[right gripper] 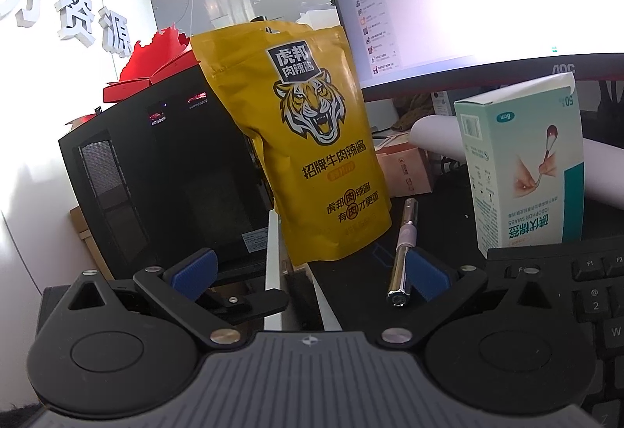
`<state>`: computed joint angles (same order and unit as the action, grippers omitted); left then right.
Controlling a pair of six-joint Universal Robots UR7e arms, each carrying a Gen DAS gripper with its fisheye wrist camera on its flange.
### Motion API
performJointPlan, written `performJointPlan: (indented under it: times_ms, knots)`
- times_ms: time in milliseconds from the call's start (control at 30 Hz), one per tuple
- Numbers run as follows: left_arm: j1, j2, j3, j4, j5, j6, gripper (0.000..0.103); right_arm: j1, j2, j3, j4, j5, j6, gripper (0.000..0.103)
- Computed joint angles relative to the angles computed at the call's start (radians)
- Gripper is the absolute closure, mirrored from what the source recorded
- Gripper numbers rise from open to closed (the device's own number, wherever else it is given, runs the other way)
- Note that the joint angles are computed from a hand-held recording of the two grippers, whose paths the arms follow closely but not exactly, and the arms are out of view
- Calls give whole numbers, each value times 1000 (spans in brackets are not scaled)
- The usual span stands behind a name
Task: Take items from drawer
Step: 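Keep pushing the drawer front with the left gripper until shut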
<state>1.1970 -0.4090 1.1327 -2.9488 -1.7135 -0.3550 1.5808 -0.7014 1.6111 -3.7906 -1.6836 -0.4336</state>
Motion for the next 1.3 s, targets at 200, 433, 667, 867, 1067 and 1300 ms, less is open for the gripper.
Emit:
performJointPlan:
  times_ms: [200, 433, 667, 867, 1067, 1300]
  knots:
    - [-4, 13, -15, 12, -9, 18, 19, -1, 0, -2, -7, -5, 20, 0]
    - [-10, 30, -35, 20, -8, 27, 18, -10, -3, 8, -36, 34, 41, 0]
    - [-14, 49, -61, 33, -15, 38, 18, -12, -5, 7, -37, 42, 51, 0]
    - [-19, 67, -85, 57, -14, 47, 18, -12, -4, 5, -41, 45, 55, 0]
    - [-22, 79, -103, 70, -13, 53, 17, -12, -3, 3, -37, 44, 59, 0]
    - [-26, 92, -124, 85, -6, 62, 14, -11, -3, 4, -38, 42, 57, 0]
